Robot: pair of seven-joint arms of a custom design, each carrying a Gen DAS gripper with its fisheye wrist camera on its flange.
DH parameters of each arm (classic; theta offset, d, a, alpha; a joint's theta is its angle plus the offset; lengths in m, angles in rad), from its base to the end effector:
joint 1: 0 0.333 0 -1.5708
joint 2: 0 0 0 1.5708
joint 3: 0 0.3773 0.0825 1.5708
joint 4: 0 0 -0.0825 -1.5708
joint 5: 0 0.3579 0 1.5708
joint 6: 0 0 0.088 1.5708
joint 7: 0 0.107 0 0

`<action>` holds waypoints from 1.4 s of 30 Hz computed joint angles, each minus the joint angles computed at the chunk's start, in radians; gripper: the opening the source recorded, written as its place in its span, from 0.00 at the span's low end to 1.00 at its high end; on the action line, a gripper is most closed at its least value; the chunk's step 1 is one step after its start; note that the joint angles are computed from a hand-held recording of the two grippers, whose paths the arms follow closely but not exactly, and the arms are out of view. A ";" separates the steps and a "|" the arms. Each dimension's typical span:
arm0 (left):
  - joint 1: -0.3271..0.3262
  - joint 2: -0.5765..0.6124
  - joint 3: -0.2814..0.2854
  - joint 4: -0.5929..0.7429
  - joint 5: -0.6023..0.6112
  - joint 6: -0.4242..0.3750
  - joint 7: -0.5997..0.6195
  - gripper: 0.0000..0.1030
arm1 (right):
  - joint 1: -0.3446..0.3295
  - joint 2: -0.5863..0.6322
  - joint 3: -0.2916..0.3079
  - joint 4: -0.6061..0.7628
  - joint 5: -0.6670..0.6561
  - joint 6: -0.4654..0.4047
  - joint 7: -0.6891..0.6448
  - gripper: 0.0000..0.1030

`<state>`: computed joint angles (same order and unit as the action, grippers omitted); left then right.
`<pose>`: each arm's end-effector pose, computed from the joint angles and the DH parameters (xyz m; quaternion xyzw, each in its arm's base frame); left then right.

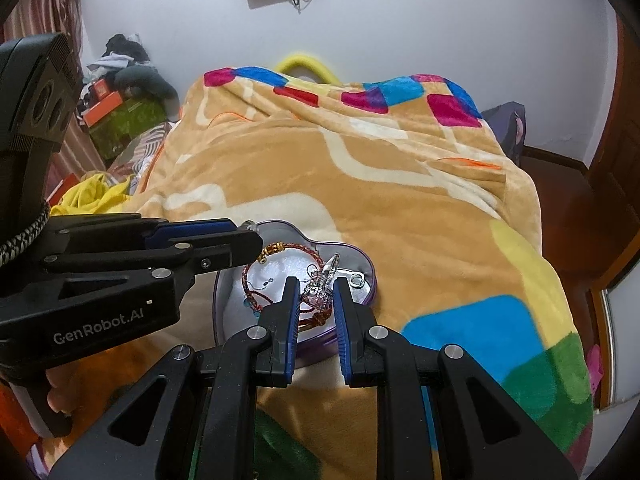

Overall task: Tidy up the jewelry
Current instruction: 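Open both tools over the heart tin to drop the rings in, then grasp the pair of gold rings with the right tool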

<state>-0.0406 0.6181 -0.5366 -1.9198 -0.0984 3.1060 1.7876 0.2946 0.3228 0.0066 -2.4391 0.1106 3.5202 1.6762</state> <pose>0.6132 -0.3141 0.3465 -0.4748 0.8110 -0.3372 0.0559 0.5235 0.1484 0.3453 -0.6814 0.6318 -0.2024 0.3092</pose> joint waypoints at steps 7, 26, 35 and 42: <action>0.018 -0.013 -0.017 -0.021 0.001 0.011 0.011 0.20 | -0.023 -0.009 0.022 0.009 -0.025 -0.049 0.003 0.15; 0.115 -0.179 -0.079 -0.225 0.070 0.133 -0.064 0.30 | 0.368 -0.104 -0.236 -0.043 0.431 -0.054 -0.329 0.19; 0.187 -0.255 -0.133 -0.333 0.155 0.160 -0.147 0.34 | 0.371 -0.183 -0.163 -0.105 0.626 0.000 -0.450 0.28; 0.244 -0.281 -0.182 -0.392 0.212 0.161 -0.197 0.36 | 0.280 -0.210 -0.049 -0.165 0.621 0.038 -0.413 0.32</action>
